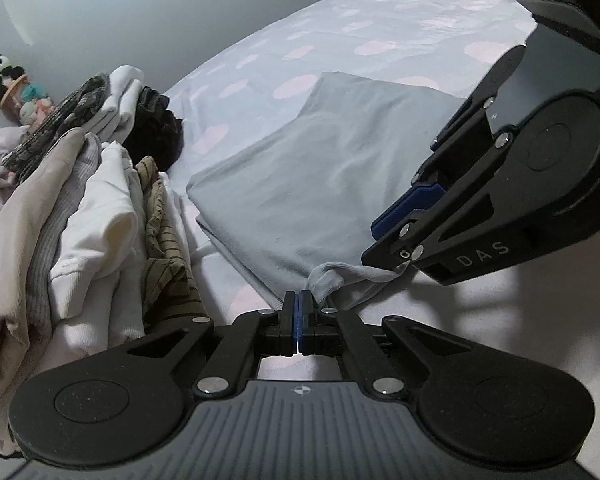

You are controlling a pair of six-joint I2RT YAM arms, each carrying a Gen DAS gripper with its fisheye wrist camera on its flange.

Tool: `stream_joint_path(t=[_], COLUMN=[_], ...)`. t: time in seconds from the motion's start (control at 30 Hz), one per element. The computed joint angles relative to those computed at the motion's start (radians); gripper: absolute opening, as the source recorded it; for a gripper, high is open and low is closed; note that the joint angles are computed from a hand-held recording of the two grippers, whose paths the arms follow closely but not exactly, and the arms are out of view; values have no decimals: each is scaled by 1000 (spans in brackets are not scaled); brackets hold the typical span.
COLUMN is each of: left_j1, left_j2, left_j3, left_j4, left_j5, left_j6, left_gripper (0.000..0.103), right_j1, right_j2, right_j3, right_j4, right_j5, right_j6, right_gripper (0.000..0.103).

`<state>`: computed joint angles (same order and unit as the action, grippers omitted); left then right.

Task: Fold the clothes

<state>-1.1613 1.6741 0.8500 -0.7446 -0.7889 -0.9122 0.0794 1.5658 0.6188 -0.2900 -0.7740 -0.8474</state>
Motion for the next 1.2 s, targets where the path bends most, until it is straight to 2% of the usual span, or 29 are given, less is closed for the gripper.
stream_joint_path(t=[0.1,0.2,0.47,0.7,0.8,0.9,1.03,1.1,1.2], left_j1=[-4,4,37,52,74,55,-2,-26,-55], left_j2=[-36,-50,-84,-49,-77,-45,61,95,128], left_j3=[-20,-34,-87,-71,-98,-91,-4,38,89], left_j4=[10,13,104,149,186,184,71,-27,-183], left_j5=[13,26,56,100,115,82,10,-12,-13], left_j6=[29,51,185,375,361,330,231,118,-51], left_gripper=[0,6,6,7,9,9,5,0,0], right_j1=[-4,-3,-1,8,10,12,8,1,-9], right_j2=[7,17,14,22,23,24,26,27,27], right_j3=[7,19,10,17,19,15,12,20,32], right_j4=[-10,-18,-2,-4,-2,7,10,-7,-33], right_j5=[-4,-5,-2,9,8,7,3,-3,-11], right_j6=[-12,-12,-2,-1,8,18,13,15,17], right_gripper=[20,20,20,20,20,20,20,20,20])
